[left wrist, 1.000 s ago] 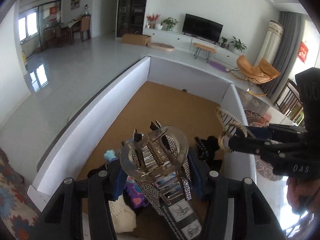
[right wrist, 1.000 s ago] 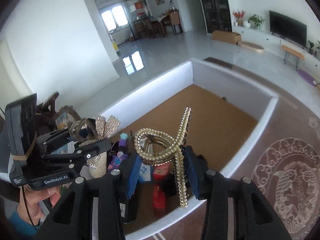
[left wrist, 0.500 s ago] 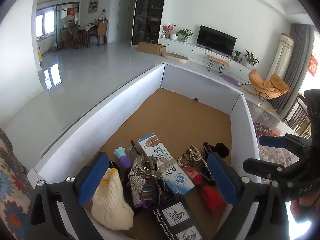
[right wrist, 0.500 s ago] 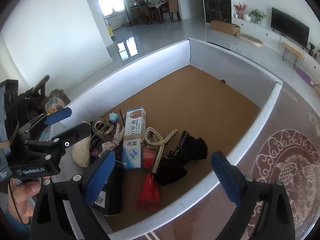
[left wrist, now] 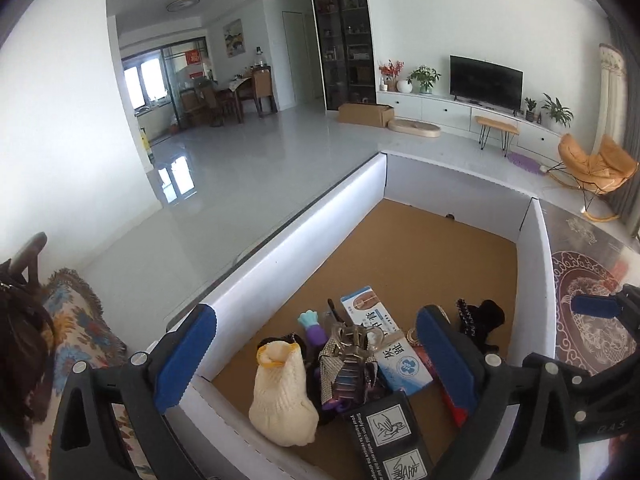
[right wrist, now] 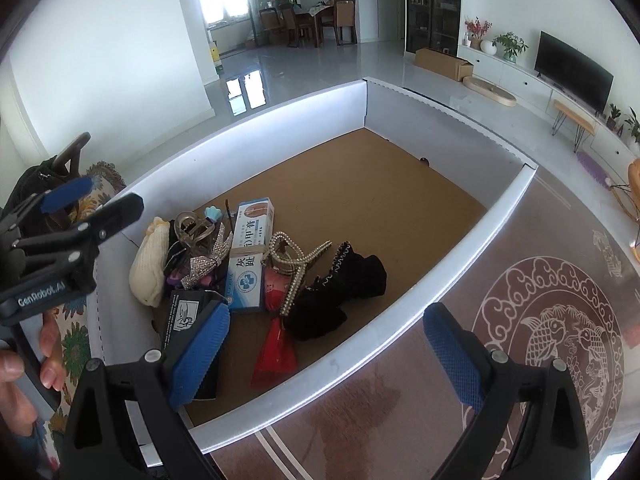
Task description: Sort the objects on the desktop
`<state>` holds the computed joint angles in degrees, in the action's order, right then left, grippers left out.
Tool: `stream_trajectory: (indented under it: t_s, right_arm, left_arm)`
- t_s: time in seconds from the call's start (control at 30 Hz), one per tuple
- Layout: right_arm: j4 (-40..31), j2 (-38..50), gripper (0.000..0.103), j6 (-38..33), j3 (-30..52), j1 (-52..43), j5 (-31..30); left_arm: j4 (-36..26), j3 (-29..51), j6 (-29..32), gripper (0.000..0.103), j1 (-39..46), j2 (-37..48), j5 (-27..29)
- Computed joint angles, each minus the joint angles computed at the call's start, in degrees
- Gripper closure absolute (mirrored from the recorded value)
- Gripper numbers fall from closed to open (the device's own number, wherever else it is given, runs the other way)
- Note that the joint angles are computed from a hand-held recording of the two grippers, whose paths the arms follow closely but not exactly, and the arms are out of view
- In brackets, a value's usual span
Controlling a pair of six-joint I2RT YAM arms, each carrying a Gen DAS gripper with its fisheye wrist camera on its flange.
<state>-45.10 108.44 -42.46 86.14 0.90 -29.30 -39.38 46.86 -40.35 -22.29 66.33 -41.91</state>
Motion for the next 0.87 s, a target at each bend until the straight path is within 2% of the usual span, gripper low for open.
stream_trajectory:
  t_s: [0.1,0.23,0.3,0.33,0.5,0.73,0.87]
  right_arm:
    - [0.35,-0.68,0.005,-0.79,-0.76,-0.14,-0.03]
    - [-0.09,-0.92,0.005,-1.42,-0.64,-0.57,-0.51]
    - [-0.35,-0.89,0.005,-1.65,-0.47,-0.76,-0.62]
    - [-0.25,-0.97,0.005,-1.74,-0.56,-0.75,-0.61]
    - [-0.70,-1.25,0.005,-2.53,-0.68,-1.10,-1.02]
    - [-0.29,-2.31,0.005,-3.80,-1.96,-0.70,-0.71]
    - [-0.39,-2.20,0.005,-3.64,-1.88,-0.40,-0.63]
  left_arm:
    - [-2.02,0.71,-2.56,0.001,-0.20,-2.67,1.73]
    - [-6.34,3.55,-0.22,0.001,-0.99,-1.60,-1.68]
    - [-7.94,3.67,-2.68,0.001,-1.44,-1.73,-5.27]
    - [-8.66,3.88,-3.45,0.001,-0.95,-2.07,-5.12]
    - [-9.05,3.67,-6.07,0.001,1.90,-4.12,-2.40]
    - [-4.23,0.45,-3.74,0.001,2.94,-6.77,1.50]
    - [-4.22,0.00,-5.43,0.000,0.01,-6.36,-2.77]
